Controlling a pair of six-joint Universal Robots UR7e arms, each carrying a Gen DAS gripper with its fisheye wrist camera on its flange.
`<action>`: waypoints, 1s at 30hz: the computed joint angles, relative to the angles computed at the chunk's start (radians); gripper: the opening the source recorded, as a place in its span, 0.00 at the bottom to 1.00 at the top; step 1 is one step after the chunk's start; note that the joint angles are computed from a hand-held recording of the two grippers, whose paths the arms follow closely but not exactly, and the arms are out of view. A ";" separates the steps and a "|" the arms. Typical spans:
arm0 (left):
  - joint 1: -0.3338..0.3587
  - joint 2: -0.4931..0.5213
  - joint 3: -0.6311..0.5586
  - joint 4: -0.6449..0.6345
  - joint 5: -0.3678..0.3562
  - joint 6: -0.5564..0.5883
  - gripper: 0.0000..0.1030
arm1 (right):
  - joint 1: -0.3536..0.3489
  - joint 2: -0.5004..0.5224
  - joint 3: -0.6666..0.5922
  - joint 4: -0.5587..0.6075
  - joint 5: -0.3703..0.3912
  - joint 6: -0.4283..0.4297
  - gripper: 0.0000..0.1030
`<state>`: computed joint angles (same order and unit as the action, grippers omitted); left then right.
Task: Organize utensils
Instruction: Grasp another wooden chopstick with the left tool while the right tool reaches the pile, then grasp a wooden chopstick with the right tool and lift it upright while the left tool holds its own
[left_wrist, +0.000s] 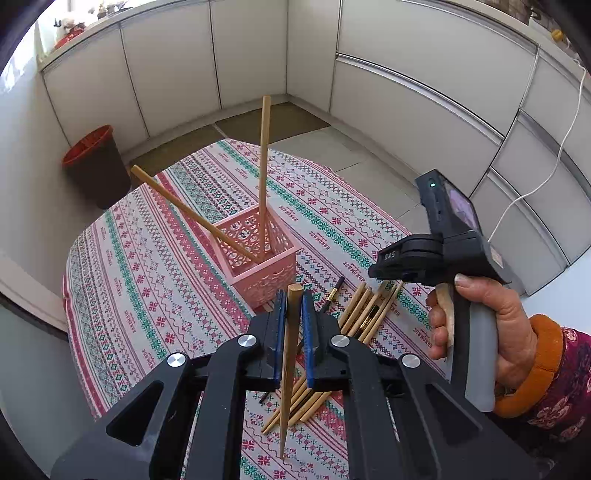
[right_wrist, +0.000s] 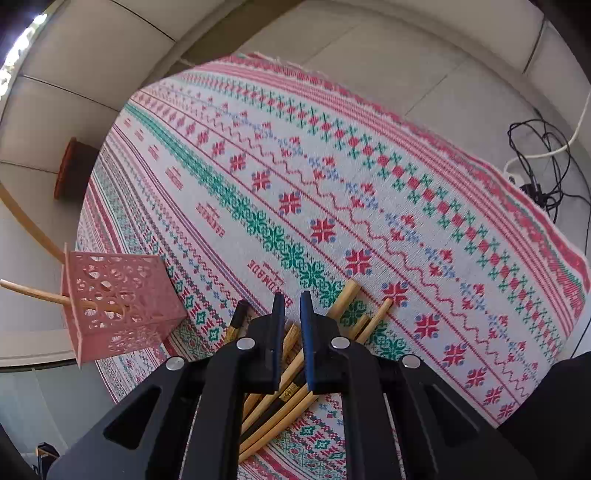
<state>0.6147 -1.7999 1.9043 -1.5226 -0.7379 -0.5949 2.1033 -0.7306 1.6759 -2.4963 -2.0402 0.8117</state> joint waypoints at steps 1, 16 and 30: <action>-0.005 -0.007 0.002 0.014 0.006 -0.017 0.08 | -0.002 -0.012 0.015 -0.020 0.009 -0.009 0.10; -0.018 -0.027 0.017 0.009 0.012 -0.035 0.07 | -0.031 -0.060 0.050 0.052 0.017 0.016 0.16; -0.024 -0.034 -0.004 0.081 0.036 -0.121 0.07 | -0.016 0.059 -0.109 0.186 -0.049 0.029 0.16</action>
<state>0.5910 -1.8337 1.9000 -1.4420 -0.7023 -0.7155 2.0878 -0.6714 1.5672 -2.3105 -2.0891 0.8411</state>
